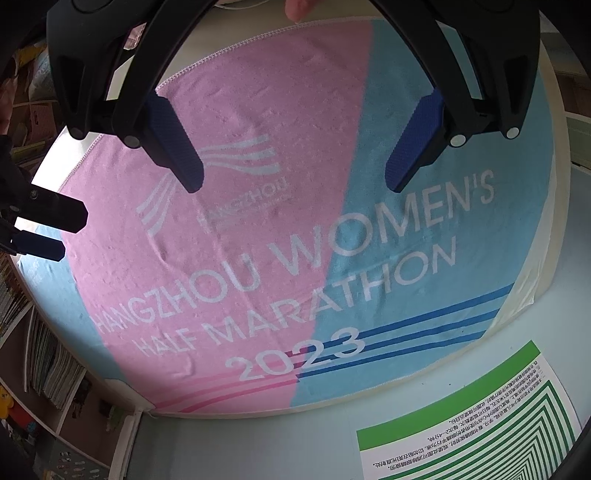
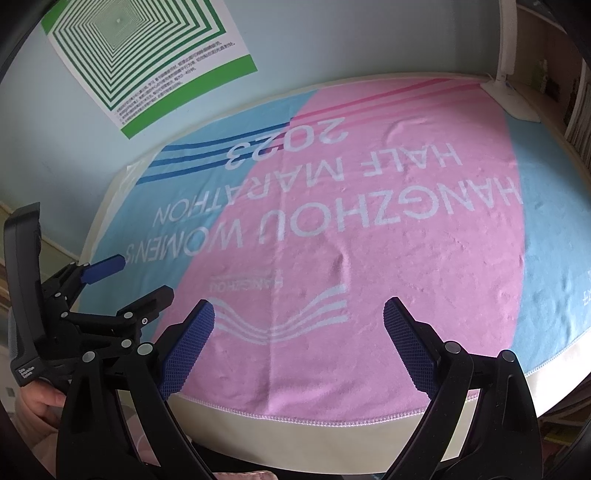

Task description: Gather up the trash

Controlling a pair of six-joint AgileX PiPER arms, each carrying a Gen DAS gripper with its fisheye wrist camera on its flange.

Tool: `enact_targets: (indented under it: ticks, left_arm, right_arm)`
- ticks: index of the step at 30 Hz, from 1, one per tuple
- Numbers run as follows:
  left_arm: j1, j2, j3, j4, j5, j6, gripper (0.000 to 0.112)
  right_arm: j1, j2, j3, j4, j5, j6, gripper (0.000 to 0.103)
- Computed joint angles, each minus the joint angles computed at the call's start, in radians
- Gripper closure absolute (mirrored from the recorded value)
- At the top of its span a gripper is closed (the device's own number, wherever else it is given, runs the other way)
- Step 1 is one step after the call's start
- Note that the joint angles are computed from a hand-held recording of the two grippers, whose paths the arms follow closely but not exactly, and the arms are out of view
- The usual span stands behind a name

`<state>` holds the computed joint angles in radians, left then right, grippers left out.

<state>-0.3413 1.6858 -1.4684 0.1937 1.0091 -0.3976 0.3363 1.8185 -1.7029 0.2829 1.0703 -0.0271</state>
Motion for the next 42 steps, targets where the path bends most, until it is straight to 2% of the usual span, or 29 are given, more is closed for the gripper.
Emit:
enact_targets:
  ticks: [10,42]
  left_arm:
    - [0.045,0.007,0.000,-0.010,-0.011,0.037,0.016]
    - [0.042,0.017,-0.017,0.005,-0.013,0.038,0.016]
  right_arm:
    - [0.038,0.060,-0.084,-0.010,0.020,0.024,0.011]
    - [0.021,0.056,-0.084,-0.013,0.020,0.035,0.011]
